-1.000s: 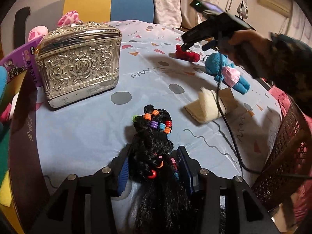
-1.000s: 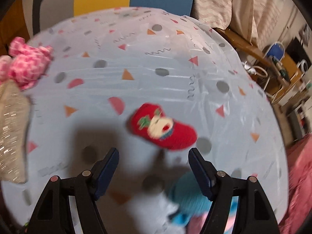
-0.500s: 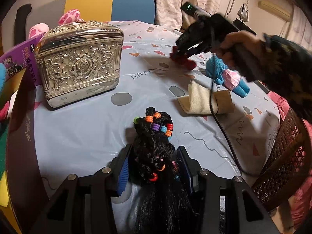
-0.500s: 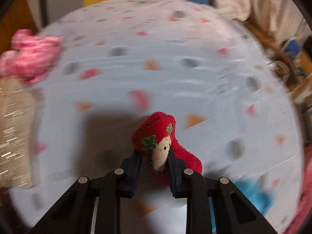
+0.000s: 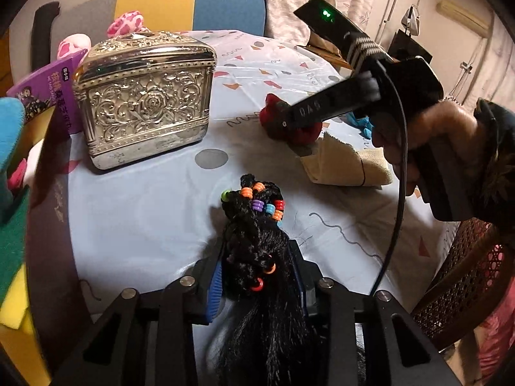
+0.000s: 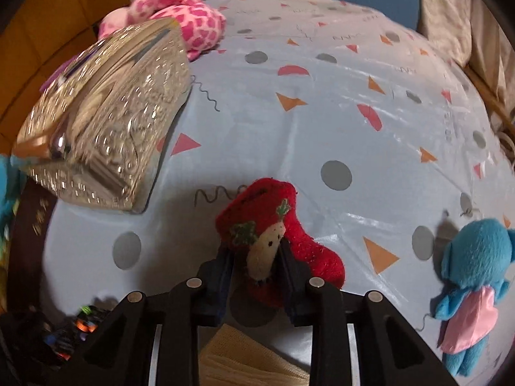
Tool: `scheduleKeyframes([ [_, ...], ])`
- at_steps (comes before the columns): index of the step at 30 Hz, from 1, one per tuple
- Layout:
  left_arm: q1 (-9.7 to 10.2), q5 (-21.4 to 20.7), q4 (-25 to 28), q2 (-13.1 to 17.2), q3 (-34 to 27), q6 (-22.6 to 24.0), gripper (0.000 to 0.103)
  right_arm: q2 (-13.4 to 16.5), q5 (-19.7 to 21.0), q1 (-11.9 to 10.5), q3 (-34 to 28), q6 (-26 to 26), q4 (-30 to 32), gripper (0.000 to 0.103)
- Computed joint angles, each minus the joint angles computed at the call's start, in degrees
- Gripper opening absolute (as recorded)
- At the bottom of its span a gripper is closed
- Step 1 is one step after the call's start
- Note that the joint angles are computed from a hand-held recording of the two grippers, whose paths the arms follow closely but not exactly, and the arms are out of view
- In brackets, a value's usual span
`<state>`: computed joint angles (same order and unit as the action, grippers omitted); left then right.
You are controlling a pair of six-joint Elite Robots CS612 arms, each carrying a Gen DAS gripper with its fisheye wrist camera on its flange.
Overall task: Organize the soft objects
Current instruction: 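Grasp the red stocking with the right tool while the left tool holds the hair piece, then carry the black hair piece into the gold tray and open the left tool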
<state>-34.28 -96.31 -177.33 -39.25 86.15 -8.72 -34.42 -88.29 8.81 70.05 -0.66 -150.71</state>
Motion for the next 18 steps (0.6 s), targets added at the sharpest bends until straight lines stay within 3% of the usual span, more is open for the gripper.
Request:
scheduleKeyframes([
  [4,-0.2,1.9,0.9,-1.0,0.8,-0.1,0.034,-0.1,-5.1,1.4,1.4,-4.5,-3.4,0.029],
  [18,-0.35,7.6,-7.7,-6.3,6.3,-1.1,0.034,-0.2,-8.4,2.4,2.4,-8.6,-7.1,0.029],
])
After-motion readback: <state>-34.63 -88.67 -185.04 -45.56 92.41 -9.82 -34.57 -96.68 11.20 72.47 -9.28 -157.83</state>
